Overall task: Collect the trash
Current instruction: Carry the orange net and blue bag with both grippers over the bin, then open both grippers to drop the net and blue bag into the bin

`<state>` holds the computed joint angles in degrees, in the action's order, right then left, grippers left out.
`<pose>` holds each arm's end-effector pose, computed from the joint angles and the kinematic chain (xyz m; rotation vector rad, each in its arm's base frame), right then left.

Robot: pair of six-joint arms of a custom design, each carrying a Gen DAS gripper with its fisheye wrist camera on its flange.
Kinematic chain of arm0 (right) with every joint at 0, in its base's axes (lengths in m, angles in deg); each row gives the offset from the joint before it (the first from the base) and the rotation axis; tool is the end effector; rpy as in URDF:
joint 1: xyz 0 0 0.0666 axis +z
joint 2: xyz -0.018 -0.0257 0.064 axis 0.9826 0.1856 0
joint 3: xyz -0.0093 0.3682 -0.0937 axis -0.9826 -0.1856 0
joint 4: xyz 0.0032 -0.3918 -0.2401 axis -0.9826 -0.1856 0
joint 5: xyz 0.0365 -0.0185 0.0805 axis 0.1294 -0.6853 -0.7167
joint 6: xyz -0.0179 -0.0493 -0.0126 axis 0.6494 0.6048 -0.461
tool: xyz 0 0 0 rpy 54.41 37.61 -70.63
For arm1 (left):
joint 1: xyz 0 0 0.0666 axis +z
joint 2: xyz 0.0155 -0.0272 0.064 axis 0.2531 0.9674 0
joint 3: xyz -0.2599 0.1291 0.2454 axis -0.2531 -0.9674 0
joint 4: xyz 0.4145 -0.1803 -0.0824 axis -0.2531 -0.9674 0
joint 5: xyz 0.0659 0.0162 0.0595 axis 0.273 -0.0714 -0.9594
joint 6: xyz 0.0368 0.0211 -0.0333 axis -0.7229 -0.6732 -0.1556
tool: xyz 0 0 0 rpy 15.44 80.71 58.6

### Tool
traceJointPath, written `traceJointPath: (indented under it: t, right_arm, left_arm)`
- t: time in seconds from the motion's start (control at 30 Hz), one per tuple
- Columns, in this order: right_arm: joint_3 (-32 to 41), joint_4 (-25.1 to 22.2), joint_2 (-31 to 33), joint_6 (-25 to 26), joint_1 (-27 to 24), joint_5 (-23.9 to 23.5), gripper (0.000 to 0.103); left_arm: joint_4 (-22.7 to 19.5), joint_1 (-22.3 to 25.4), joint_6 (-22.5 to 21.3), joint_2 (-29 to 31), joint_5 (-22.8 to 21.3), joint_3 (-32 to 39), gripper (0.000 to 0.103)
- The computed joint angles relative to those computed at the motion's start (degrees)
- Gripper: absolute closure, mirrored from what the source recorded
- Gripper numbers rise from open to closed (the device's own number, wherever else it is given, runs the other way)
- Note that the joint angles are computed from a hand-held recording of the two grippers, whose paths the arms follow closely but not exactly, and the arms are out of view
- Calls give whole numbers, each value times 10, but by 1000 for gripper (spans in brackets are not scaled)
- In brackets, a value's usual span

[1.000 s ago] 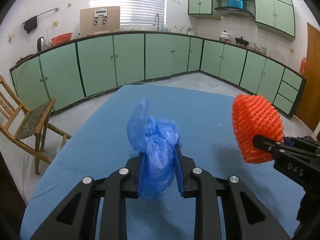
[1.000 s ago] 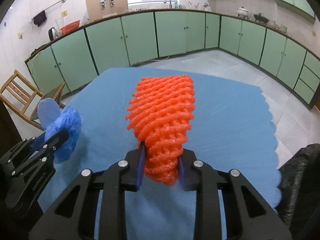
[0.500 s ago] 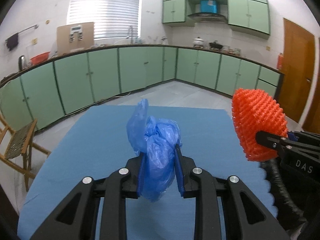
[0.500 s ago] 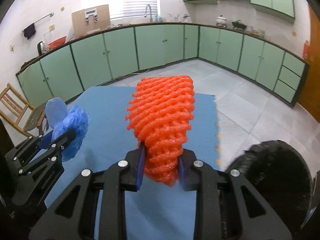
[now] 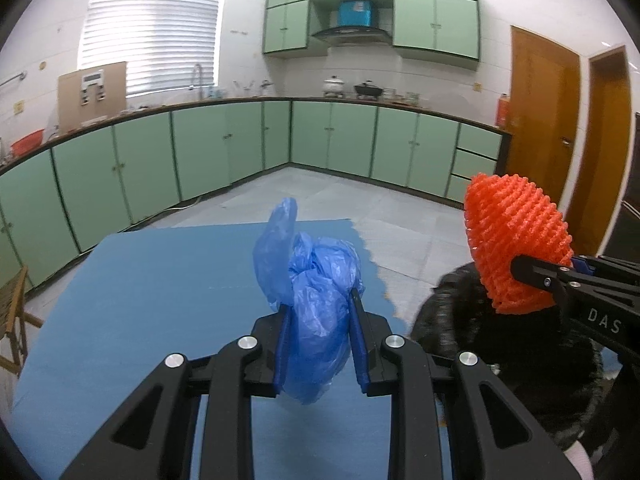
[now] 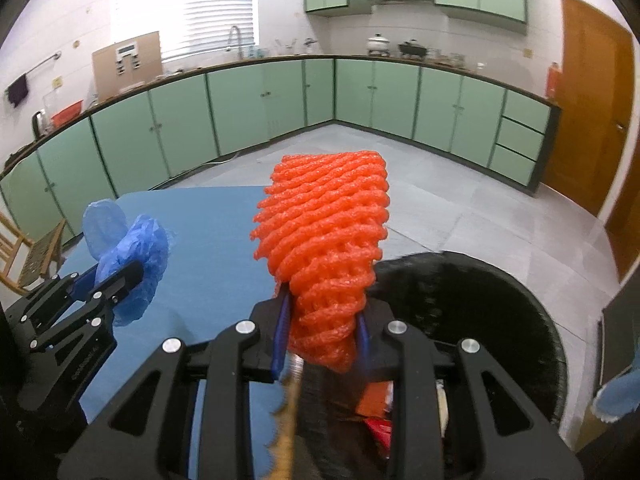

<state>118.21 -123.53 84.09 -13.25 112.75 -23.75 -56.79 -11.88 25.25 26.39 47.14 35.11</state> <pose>0.3589 0.2186 0.4245 0.0120 2.2700 0.0076 0.3810 -0.1843 0.4054 0.2276 2.1093 -0.1946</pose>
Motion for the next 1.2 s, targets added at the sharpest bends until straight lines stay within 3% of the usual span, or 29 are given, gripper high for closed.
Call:
traceJointPath:
  t: [0.27, 0.67, 1.07, 1.17, 1.2]
  right_arm:
    - [-51, -15, -62, -3, -32, 8, 76]
    - [-119, -37, -137, 6, -107, -2, 76]
    - [-151, -33, -142, 19, -167, -27, 75]
    - [-156, -27, -139, 29, -186, -37, 70]
    - [-156, -26, -136, 34, -193, -41, 64]
  left_arm:
    - [7, -53, 4, 15, -3, 11, 77]
    - [32, -132, 7, 85, -5, 47, 77]
    - [41, -169, 10, 168, -1, 94, 77]
    - [38, -170, 6, 190, 3, 112, 75]
    - [38, -171, 7, 194, 3, 115, 74]
